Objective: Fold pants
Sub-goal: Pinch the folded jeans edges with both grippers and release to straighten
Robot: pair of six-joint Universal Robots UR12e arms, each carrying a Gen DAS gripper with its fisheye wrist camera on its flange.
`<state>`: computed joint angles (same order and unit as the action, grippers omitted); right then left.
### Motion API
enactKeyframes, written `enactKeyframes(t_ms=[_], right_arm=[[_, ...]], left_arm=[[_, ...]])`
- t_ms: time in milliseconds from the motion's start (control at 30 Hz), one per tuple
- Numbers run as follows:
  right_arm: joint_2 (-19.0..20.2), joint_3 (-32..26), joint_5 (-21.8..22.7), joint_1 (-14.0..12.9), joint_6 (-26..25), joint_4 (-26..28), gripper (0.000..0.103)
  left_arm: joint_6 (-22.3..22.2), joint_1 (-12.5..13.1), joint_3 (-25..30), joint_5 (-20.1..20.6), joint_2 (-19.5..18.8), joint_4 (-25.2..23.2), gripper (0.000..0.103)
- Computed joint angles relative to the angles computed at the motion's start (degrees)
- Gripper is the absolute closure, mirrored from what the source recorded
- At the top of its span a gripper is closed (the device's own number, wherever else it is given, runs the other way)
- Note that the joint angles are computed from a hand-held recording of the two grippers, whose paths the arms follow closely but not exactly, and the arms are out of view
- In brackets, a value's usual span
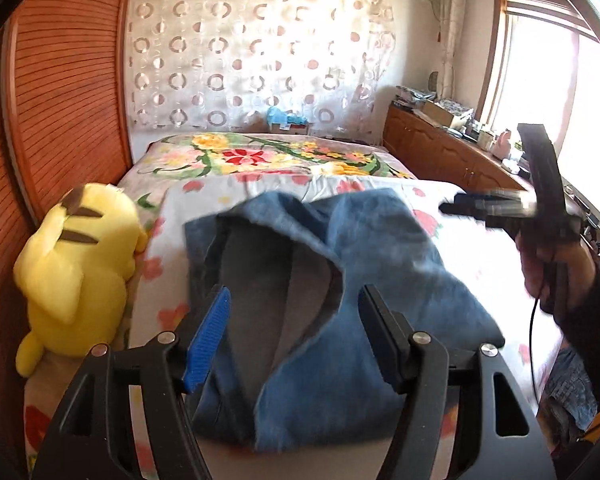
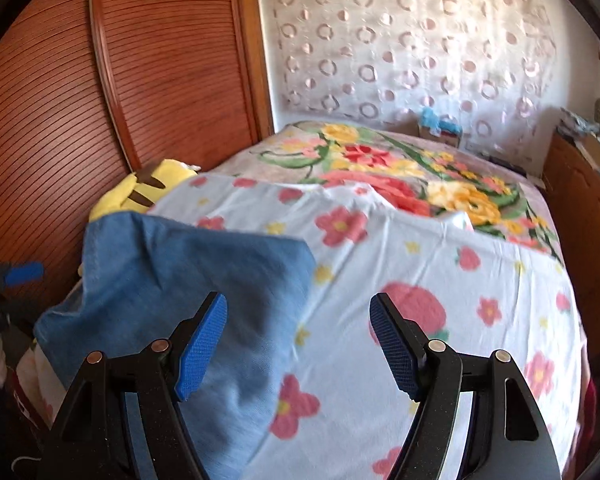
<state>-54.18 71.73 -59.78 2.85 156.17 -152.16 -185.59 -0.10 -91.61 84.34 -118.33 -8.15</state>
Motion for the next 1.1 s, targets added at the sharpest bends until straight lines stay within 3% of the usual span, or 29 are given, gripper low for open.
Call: enactKeyframes(t_ms=[133,200,233,267,367,567,700,900,967,1033,1100], right_arm=[[0.11,0.68,-0.61,0.13,0.39,-0.20,0.027],[0.86,-0.43,0.58,0.12,0.90,0.96,0.027],[1.09,-0.95,1.27,0.05,1.20,1.66,0.027],[1.52,-1.64,1.49,0.08,1.54,2.06,0.027],[2.51,-3.04,1.65,0.23,2.54,2.75,0.027],[5.13,-7.43,2.74,1.21,3.65,6.59,0.029],[6.92,-10.61,2.04,2.16,2.64,9.19,0.029],[9.75,-16.05,4.30,1.95,5.44,14.81,0.029],[10.71,-17.87,6.26,1.78,5.24,17.30,0.047],[11.38,-19.39,7.80,1.76,4.39,19.81,0.085],[10.95,-18.49,5.96,2.08,4.31,16.04,0.093]], left_arm=[[-0.12,-0.06,4.60,-0.32,-2.41,-4.54,0.037],[-0.52,0.16,6.22,-1.09,-3.35,-6.21,0.046],[-0.66,0.13,6.88,-1.05,-3.70,-6.98,0.051],[-0.42,0.28,7.62,-1.37,-4.12,-7.69,0.067],[-0.11,0.33,8.88,-0.52,-4.65,-9.39,0.095],[1.63,0.73,9.36,5.90,-4.63,-8.26,0.100],[1.03,1.85,9.66,5.55,-4.69,-9.23,0.100],[1.56,2.13,8.89,4.30,-4.52,-9.95,0.100],[1.63,2.05,8.51,3.91,-4.27,-10.26,0.098],[1.91,1.81,8.04,4.19,-3.93,-10.15,0.094],[2.38,1.29,7.46,6.22,-3.54,-9.56,0.088]])
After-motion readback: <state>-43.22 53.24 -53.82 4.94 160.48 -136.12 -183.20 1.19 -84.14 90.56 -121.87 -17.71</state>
